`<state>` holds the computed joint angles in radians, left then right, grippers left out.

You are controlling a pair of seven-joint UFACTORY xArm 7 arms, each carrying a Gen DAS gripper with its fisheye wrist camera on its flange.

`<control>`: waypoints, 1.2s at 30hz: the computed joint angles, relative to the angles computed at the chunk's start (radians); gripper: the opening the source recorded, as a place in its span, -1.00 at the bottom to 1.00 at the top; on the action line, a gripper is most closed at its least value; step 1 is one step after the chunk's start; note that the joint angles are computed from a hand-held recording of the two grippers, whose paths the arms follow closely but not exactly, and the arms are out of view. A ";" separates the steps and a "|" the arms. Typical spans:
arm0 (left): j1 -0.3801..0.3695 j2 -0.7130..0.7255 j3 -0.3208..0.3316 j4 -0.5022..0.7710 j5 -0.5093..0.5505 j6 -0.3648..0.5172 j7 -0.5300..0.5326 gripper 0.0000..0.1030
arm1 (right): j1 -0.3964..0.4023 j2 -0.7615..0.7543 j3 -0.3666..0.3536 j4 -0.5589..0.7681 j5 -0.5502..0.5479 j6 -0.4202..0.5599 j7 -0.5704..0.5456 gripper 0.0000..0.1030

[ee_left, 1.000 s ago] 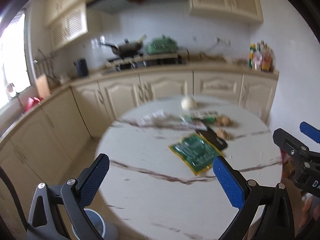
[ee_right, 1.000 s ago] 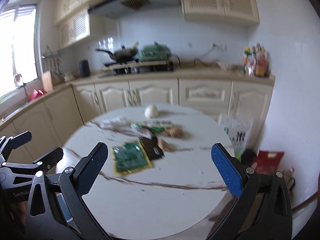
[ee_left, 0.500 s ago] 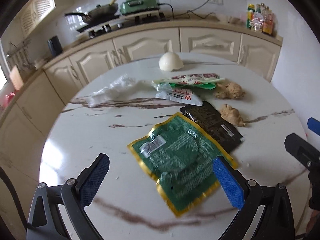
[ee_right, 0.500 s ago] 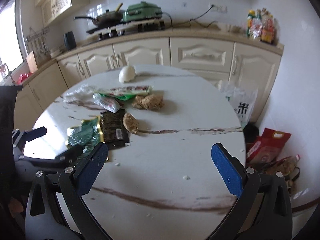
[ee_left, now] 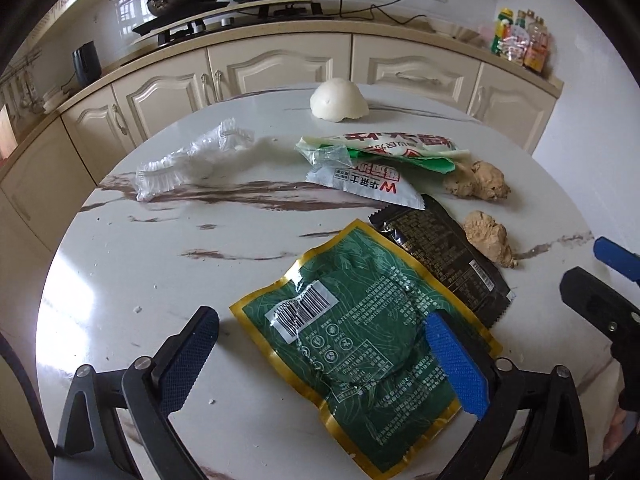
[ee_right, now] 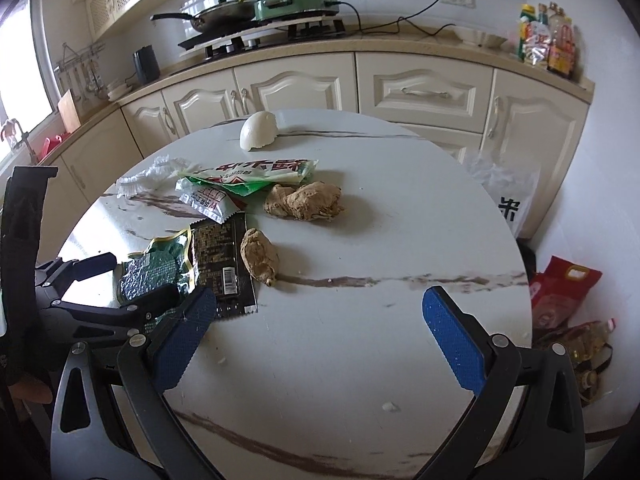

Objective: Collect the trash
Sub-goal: 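Grasp the green vacuum packet with the left tool while the right tool grasps a ginger piece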

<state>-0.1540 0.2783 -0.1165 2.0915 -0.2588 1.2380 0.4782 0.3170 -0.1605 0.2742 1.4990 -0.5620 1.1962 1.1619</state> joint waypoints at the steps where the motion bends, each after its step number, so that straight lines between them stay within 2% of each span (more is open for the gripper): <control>1: 0.007 0.000 -0.002 0.000 -0.011 -0.003 0.018 0.74 | 0.000 0.006 -0.001 0.006 0.004 0.003 -0.005 1.00; 3: 0.019 0.000 0.000 -0.002 -0.027 -0.015 0.034 0.41 | 0.002 0.018 -0.001 0.020 0.004 0.008 -0.012 1.00; 5: 0.032 -0.009 0.001 -0.016 -0.045 -0.018 0.051 0.32 | 0.006 0.025 -0.004 0.029 0.004 0.013 -0.016 1.00; 9: 0.051 -0.038 0.006 -0.053 -0.069 -0.032 0.080 0.01 | 0.014 0.040 -0.010 0.045 0.004 0.018 -0.021 1.00; 14: 0.086 -0.045 0.017 -0.047 -0.110 -0.006 0.106 -0.04 | 0.027 0.077 -0.025 0.080 0.017 0.025 -0.052 1.00; 19: 0.137 -0.035 0.027 0.011 -0.165 0.071 0.118 -0.04 | 0.031 0.129 -0.057 0.117 0.066 0.001 -0.118 0.97; 20: 0.146 -0.037 0.029 0.018 -0.174 0.077 0.122 -0.04 | 0.032 0.138 -0.063 0.123 0.068 -0.004 -0.125 0.91; 21: 0.156 -0.035 0.030 0.029 -0.183 0.088 0.127 -0.05 | 0.032 0.143 -0.069 0.124 0.068 -0.014 -0.126 0.73; 22: 0.167 -0.034 0.032 0.040 -0.195 0.101 0.130 -0.05 | 0.032 0.148 -0.076 0.127 0.082 -0.022 -0.138 0.44; 23: 0.175 -0.032 0.032 0.051 -0.204 0.111 0.130 -0.05 | 0.030 0.157 -0.083 0.134 0.102 -0.026 -0.154 0.29; 24: 0.186 -0.029 0.033 0.064 -0.218 0.124 0.134 -0.05 | 0.031 0.165 -0.086 0.142 0.110 -0.025 -0.160 0.21; 26: 0.205 -0.011 0.032 0.111 -0.239 0.159 0.132 -0.05 | 0.042 0.194 -0.088 0.181 0.091 0.013 -0.180 0.18; 27: 0.216 -0.009 0.030 0.121 -0.254 0.171 0.135 -0.05 | 0.048 0.205 -0.091 0.196 0.086 0.027 -0.187 0.08; 30: 0.249 0.000 0.026 0.160 -0.293 0.213 0.137 -0.05 | 0.057 0.210 -0.100 0.203 0.096 0.021 -0.223 -0.53; 33: 0.281 0.006 0.024 0.198 -0.326 0.244 0.141 -0.05 | 0.077 0.230 -0.101 0.242 0.082 0.070 -0.245 -0.53; 36: 0.327 0.009 0.023 0.235 -0.373 0.278 0.152 -0.05 | 0.102 0.224 -0.098 0.257 0.035 0.109 -0.209 -0.53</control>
